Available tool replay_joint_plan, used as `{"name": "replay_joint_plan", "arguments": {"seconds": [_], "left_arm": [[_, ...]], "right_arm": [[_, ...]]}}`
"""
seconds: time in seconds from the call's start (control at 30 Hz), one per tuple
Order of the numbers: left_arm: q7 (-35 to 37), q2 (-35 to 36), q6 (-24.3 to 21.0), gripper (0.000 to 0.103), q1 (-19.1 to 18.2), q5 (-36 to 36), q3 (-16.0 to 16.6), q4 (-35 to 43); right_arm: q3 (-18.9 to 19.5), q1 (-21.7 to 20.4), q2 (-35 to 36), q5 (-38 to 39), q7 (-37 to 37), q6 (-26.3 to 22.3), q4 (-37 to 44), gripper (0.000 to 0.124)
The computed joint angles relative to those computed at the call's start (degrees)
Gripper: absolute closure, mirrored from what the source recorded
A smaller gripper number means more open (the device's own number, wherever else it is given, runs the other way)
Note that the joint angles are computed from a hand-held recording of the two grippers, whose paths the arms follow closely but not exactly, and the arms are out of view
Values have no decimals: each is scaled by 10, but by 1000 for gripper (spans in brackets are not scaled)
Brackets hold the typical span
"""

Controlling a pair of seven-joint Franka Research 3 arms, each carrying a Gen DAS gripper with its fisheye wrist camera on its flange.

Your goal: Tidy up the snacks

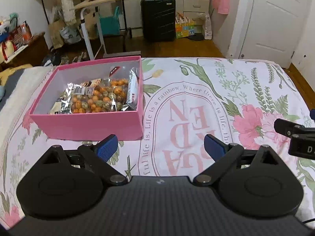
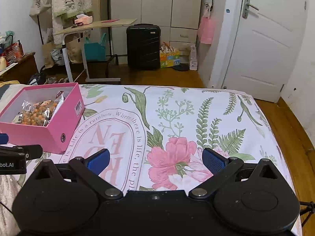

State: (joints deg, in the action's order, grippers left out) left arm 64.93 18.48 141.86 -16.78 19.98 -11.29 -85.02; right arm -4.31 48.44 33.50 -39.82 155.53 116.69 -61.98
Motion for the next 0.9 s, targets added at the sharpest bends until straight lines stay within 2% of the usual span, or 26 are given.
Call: {"name": "replay_joint_plan", "arguments": {"seconds": [0.23,0.33,0.43,0.53,0.63,0.9], "left_arm": [[-34,-5,6,8,-6,28,9,-12],[-37,-8,10,8,-4,28,8,-16],[-31,-8,9,8,0,21,4,-18],[-8,-2,-12,8,3,5,-3,-6],[0,-1,-13,8,4,-3,-3,-7],[-25,-10,17,8,2,8,3,-25]], "right_arm": [[3,-4,-9,3,20,23,-21,22],[3,-1,-3,2,17,16,-14,22],[-1,3,-3,-5,21,12,-14,22],[-2,6,-8,-16,28,21,-23,22],[-5,13,-3,-29,26,6,-11,22],[-3,13,-1,-28,35,-14,-4,22]]}}
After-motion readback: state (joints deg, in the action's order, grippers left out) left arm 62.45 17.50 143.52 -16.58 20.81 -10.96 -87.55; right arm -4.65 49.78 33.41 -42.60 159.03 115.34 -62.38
